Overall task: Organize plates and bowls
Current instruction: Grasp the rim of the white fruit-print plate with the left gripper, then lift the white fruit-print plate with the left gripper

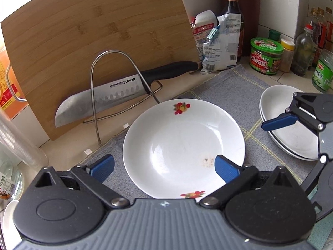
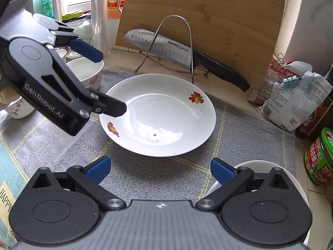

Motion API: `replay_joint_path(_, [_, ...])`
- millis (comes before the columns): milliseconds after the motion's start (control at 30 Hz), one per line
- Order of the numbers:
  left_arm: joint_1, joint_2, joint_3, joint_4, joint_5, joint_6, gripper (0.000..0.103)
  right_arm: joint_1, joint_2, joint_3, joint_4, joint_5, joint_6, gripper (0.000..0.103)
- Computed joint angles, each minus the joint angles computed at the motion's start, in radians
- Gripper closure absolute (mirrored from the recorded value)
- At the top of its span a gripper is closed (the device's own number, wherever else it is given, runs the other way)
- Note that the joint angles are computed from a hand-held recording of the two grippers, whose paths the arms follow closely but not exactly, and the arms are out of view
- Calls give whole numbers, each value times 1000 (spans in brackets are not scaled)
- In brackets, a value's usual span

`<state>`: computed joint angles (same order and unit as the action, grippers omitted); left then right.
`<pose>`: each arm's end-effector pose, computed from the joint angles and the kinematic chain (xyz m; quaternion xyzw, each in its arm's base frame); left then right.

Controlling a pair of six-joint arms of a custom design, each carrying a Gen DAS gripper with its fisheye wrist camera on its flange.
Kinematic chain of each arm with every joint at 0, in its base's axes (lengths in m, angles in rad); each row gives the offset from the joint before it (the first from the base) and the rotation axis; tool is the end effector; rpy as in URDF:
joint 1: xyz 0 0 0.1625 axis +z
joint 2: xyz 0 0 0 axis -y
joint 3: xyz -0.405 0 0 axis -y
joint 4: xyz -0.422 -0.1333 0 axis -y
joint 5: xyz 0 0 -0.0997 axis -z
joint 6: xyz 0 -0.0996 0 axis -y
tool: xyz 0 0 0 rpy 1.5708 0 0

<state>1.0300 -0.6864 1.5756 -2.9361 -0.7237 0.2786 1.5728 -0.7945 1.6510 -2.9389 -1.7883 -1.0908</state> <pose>-0.1811 -0.7054 0.0785 0.2640 0.8512 -0.2653 0.3679 0.1132 -0.6945 0.0966 0.4763 -0.8360 0.1608 0.2201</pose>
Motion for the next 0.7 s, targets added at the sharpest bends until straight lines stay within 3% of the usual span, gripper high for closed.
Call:
replay_joint_path(333, [53, 70, -167, 241, 26, -56, 1, 13, 81, -98, 55, -85, 26, 0])
replay_joint_path(700, [99, 99, -276, 375, -63, -101, 2, 12, 119, -162, 158, -99, 45, 0])
